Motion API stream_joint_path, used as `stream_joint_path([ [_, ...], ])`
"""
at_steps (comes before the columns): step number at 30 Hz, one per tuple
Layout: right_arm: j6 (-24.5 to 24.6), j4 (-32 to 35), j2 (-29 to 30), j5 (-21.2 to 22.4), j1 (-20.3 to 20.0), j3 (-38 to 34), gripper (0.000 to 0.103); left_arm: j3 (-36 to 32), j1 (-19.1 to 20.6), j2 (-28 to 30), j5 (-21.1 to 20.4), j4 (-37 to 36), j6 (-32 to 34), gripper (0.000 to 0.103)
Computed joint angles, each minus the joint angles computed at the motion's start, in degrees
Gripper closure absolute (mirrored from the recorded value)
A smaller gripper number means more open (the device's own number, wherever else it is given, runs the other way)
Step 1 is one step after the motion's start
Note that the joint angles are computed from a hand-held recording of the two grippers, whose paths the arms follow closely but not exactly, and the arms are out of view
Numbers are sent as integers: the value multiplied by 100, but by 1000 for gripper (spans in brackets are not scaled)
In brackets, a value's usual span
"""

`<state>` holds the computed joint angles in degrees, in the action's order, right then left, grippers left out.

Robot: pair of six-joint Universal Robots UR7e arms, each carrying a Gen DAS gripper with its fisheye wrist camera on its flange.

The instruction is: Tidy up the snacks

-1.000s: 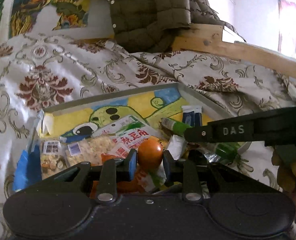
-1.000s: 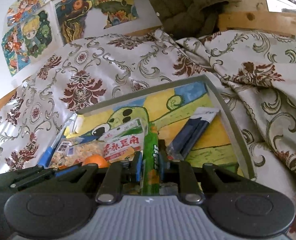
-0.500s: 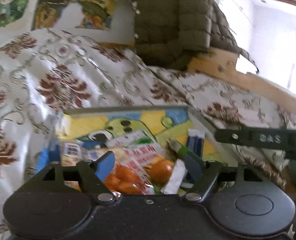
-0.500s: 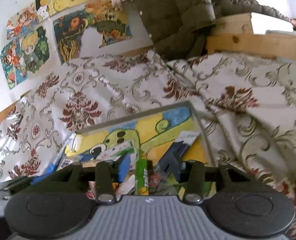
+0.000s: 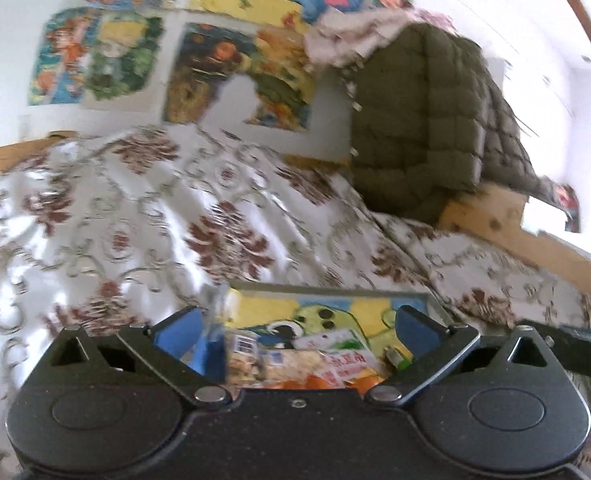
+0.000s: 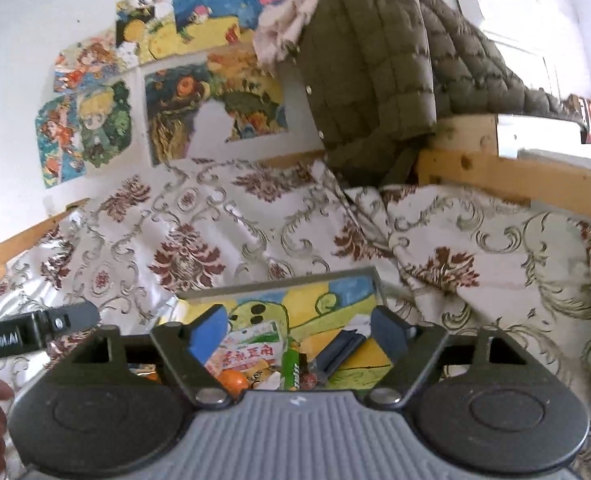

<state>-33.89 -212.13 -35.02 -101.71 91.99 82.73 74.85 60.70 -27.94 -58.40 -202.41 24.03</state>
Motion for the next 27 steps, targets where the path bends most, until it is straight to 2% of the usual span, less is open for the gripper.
stream_joint_path([
  [3,-82,-289,-166,36,36,355,14,475,-107,-245,148,-380,-93,1],
  [7,-34,-637,-415,99,62,890,10,1099,-276,-488,401,-957,140,1],
  [15,-9,-1297,-858,134,76,1924,5,2297,-595,-936,879,-1632,66,1],
  [19,6,-1623,-1016,-5,91,2419,0,2894,-779,-1095,1125,-1867,43,1],
  [27,-152,-2182,-1175,-415,198,3233,0,3754,-1115,-1305,1602,-2200,-190,1],
])
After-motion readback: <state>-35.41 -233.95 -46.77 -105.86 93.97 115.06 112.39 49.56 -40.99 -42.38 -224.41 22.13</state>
